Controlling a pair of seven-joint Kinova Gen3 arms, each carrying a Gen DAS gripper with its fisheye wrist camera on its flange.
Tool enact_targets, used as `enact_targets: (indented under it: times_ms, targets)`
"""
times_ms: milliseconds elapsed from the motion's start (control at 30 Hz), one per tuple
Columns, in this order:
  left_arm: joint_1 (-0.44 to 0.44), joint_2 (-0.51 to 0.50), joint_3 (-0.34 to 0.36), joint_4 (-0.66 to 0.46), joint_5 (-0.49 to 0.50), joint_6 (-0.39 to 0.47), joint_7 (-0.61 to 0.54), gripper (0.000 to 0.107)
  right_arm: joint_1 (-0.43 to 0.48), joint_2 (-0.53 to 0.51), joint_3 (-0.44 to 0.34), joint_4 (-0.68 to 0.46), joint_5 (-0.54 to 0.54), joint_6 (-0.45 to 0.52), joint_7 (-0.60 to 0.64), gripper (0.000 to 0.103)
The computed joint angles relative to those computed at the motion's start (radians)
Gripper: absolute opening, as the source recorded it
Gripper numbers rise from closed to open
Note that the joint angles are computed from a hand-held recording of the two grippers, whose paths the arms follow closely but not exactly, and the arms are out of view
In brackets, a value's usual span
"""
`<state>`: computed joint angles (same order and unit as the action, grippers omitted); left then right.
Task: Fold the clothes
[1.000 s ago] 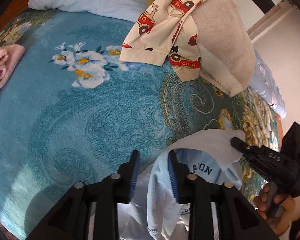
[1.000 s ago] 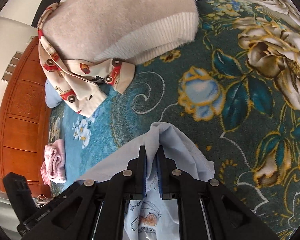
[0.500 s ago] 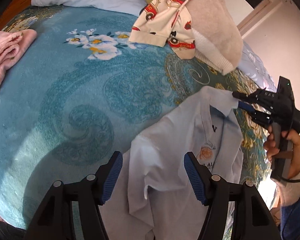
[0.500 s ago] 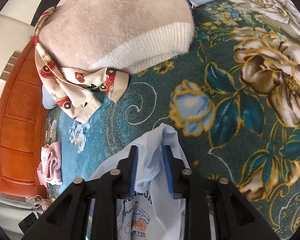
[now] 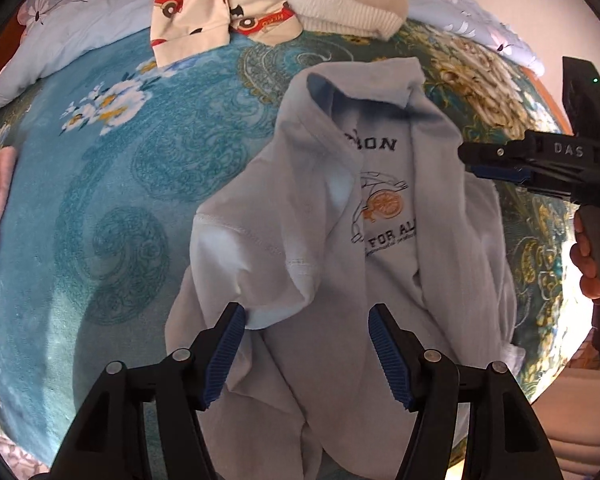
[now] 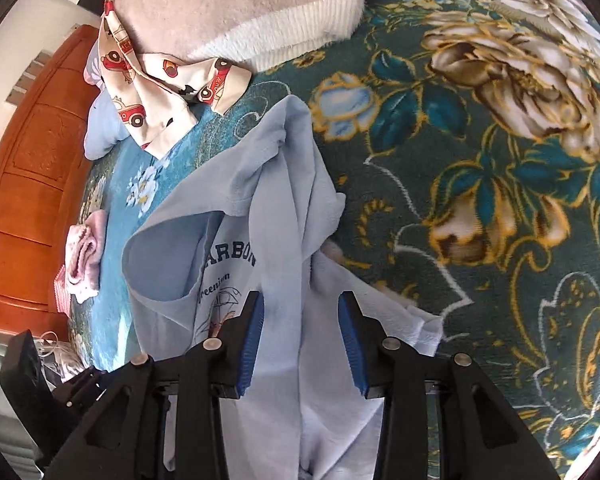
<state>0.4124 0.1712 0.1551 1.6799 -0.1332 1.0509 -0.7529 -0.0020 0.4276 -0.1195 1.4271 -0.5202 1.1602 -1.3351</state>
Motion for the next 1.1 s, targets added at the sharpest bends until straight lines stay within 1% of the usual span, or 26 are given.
enact_targets:
  times_ms: [100, 133, 167, 200, 233, 267, 300, 333, 433, 533, 567, 633, 700, 733, 767, 833, 967, 1033, 1100]
  targets:
    - [0.023, 0.013, -0.011, -0.008, -0.068, 0.032, 0.07, 0.066, -0.017, 0.007, -0.009, 0.005, -0.012, -0.012, -0.015, 0.04]
    - [0.021, 0.01, -0.016, -0.002, -0.073, 0.031, 0.087, 0.055, -0.024, 0.006, -0.01, 0.008, -0.009, -0.017, -0.02, 0.04]
    - [0.016, 0.005, -0.02, 0.006, -0.072, 0.027, 0.1, 0.038, -0.036, 0.003, -0.007, 0.009, 0.003, -0.023, -0.031, 0.04]
    - [0.002, -0.003, -0.024, 0.019, -0.056, 0.014, 0.104, 0.032, -0.05, -0.002, -0.002, 0.012, 0.023, -0.031, -0.045, 0.036]
    - [-0.01, -0.015, -0.027, 0.039, -0.041, -0.007, 0.112, 0.022, -0.059, -0.006, 0.002, 0.014, 0.038, -0.037, -0.055, 0.029]
    - [-0.022, -0.029, -0.03, 0.06, -0.028, -0.03, 0.122, 0.014, -0.06, -0.008, 0.003, 0.014, 0.047, -0.04, -0.059, 0.016]
    - [-0.035, -0.042, -0.032, 0.078, -0.016, -0.046, 0.129, 0.012, -0.058, -0.009, 0.005, 0.012, 0.051, -0.041, -0.062, 0.011]
    - [-0.047, -0.058, -0.035, 0.096, -0.008, -0.064, 0.14, 0.009, -0.054, -0.008, 0.006, 0.007, 0.054, -0.039, -0.062, 0.009]
    - [-0.08, -0.109, -0.041, 0.137, -0.027, -0.1, 0.185, 0.006, -0.06, -0.024, 0.027, -0.023, 0.11, -0.064, -0.075, 0.006]
    - [-0.108, -0.132, -0.039, 0.125, -0.098, -0.068, 0.225, 0.005, -0.068, -0.047, 0.058, -0.065, 0.186, -0.122, -0.111, 0.005]
    - [-0.122, -0.137, -0.042, 0.121, -0.112, -0.066, 0.23, 0.003, -0.068, -0.051, 0.067, -0.087, 0.209, -0.136, -0.128, 0.005]
    - [-0.149, -0.146, -0.048, 0.108, -0.146, -0.06, 0.24, 0.002, -0.066, -0.053, 0.082, -0.13, 0.253, -0.161, -0.158, 0.005]
    - [-0.168, -0.142, -0.05, 0.091, -0.192, -0.039, 0.26, 0.001, -0.061, -0.054, 0.088, -0.16, 0.288, -0.175, -0.176, 0.005]
    - [-0.17, -0.139, -0.064, 0.08, -0.207, -0.029, 0.261, 0.001, -0.061, -0.053, 0.09, -0.169, 0.306, -0.176, -0.186, 0.005]
    - [-0.189, -0.143, -0.059, 0.087, -0.207, -0.035, 0.263, 0.001, -0.062, -0.049, 0.091, -0.177, 0.321, -0.173, -0.195, 0.005]
    - [-0.221, -0.157, -0.073, 0.105, -0.172, -0.055, 0.241, 0.001, -0.054, -0.041, 0.082, -0.177, 0.333, -0.156, -0.185, 0.005]
    - [-0.253, -0.174, -0.071, 0.178, -0.074, -0.137, 0.212, 0.0, -0.064, -0.031, 0.085, -0.107, 0.381, -0.141, -0.186, 0.005]
    - [-0.265, -0.177, -0.073, 0.214, -0.002, -0.184, 0.178, 0.001, -0.043, -0.02, 0.086, -0.086, 0.36, -0.129, -0.2, 0.005]
    - [-0.275, -0.182, -0.076, 0.25, 0.066, -0.236, 0.151, 0.001, -0.016, -0.008, 0.087, -0.09, 0.329, -0.109, -0.217, 0.005]
